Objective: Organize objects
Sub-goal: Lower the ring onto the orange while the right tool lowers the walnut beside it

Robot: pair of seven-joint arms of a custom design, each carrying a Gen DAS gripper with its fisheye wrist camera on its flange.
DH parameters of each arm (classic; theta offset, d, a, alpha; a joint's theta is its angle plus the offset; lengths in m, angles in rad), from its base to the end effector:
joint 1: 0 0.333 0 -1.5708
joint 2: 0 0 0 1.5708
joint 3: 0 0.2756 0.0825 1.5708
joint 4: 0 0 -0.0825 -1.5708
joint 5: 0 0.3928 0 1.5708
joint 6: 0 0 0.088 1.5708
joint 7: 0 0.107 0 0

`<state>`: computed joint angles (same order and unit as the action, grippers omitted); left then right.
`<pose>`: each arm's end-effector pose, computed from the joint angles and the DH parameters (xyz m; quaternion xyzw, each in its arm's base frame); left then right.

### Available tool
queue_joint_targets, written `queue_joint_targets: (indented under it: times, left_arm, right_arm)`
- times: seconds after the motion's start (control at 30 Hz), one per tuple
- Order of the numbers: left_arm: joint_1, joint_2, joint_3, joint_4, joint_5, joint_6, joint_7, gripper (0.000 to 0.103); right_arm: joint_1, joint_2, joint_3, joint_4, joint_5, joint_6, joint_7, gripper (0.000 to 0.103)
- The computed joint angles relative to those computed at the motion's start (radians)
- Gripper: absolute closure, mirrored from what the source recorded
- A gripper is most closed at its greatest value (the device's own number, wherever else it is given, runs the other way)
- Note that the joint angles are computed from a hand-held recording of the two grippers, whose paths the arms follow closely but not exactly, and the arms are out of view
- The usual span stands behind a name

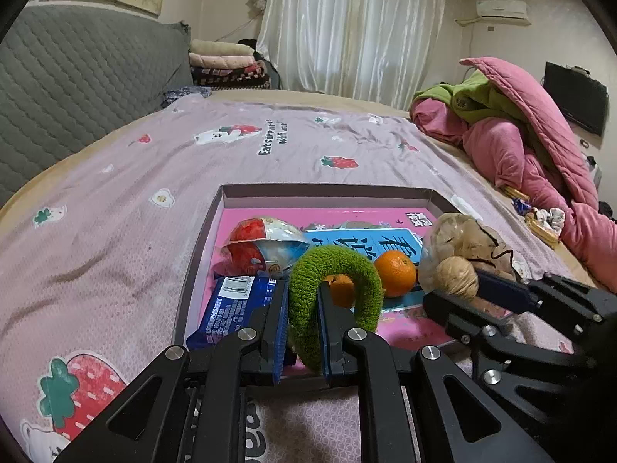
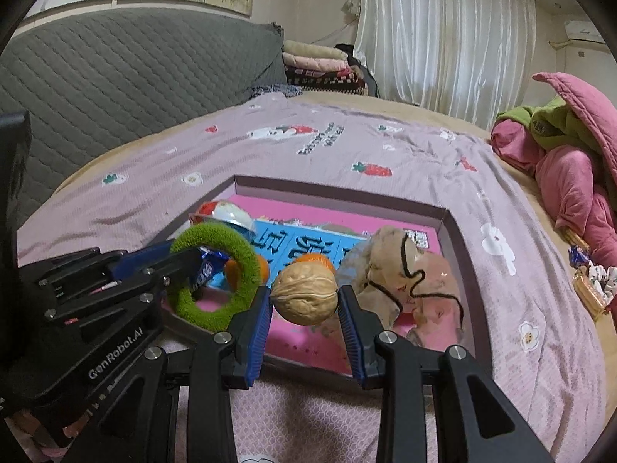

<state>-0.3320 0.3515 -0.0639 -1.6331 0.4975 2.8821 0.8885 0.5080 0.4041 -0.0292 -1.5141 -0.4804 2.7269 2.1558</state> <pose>0.6383 -0.2902 0.4777 -0.5927 0.6688 -0.3728 0.2499 0.6280 0.3493 0.4835 -0.7194 0.5523 -0.2684 0.3245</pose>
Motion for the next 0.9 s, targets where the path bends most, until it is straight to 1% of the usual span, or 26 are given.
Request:
queue_joint_targets:
  times: [0.27, 0.57, 0.9]
  left_arm:
    - [0.003, -0.002, -0.009, -0.005, -0.008, -0.012, 0.022, 0.089]
    - [0.005, 0.001, -0.012, -0.006, -0.023, -0.028, 0.027, 0.089]
    - [-0.001, 0.008, -0.017, 0.004, -0.021, -0.045, 0.045, 0.089]
  right_arm:
    - [-0.021, 0.017, 0.021, 0.012, 0.071, -0.011, -0.043, 0.067]
    - [-0.017, 0.051, 0.021, 0.051, 0.111, -0.043, -0.070, 0.067]
    - [-0.027, 0.061, 0.020, 0.055, 0.154, -0.049, -0.049, 0.067]
